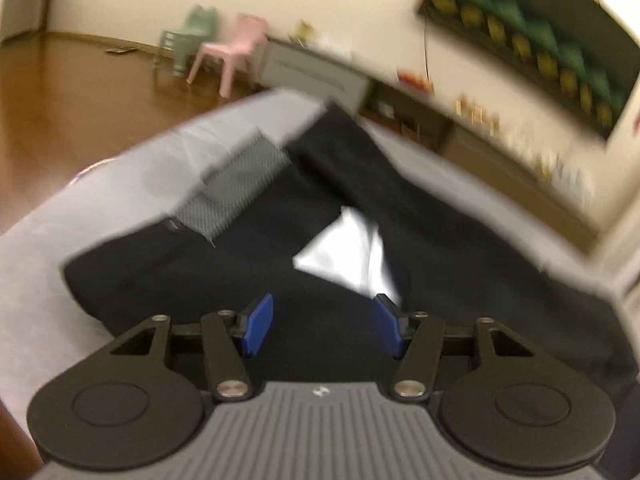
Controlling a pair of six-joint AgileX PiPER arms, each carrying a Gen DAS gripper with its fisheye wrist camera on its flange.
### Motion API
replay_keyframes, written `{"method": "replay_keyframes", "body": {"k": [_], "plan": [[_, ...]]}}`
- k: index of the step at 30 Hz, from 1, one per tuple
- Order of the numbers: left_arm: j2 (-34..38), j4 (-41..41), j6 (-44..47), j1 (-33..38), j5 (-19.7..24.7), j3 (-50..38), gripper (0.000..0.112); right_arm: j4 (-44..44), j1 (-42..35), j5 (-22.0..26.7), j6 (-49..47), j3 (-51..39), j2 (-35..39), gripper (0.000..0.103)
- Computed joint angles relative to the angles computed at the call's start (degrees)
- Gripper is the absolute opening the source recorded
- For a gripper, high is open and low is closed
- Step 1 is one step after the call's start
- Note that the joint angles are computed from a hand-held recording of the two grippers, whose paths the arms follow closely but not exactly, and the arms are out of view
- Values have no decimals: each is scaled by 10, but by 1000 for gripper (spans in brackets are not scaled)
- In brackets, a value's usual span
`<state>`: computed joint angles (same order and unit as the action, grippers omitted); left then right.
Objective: Fold clothes
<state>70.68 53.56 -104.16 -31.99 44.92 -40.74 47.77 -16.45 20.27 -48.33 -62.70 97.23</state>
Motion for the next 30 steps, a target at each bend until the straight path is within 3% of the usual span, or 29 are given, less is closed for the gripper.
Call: {"method": "replay_keyframes", "body": {"k": [3, 5, 8, 11, 13, 16, 19, 21, 23, 26, 30], "plan": [[10, -43, 35, 32, -26, 14, 56, -97, 2, -3, 65, -4, 15, 32], [5, -17, 1, 37, -34, 37, 53, -187, 2, -5, 128, 2, 3, 29], [-10, -22, -18, 37, -10, 44, 53, -352, 4, -12, 239, 28, -30, 37], [-35, -37, -58, 41, 3, 39, 55, -441, 5, 22, 302, 43, -65, 38], [-52, -32, -79, 49, -15, 31, 57, -408, 7, -3, 257, 59, -89, 38], [-37, -29, -48, 71, -81, -13, 66, -243, 30, -41, 99, 60, -111, 45], [34, -139, 103, 125, -196, -90, 68, -76, 80, -20, -73, -4, -67, 52], [95, -236, 218, 144, -238, -151, 69, -3, 118, -12, -177, -57, -15, 59], [141, -328, 313, 152, -237, -202, 70, -15, 157, -1, -202, -119, 39, 59], [199, -413, 385, 162, -241, -254, 70, -89, 195, 54, -142, -225, 118, 59], [234, -472, 415, 187, -240, -285, 71, -156, 216, 147, -81, -385, 229, 59]]}}
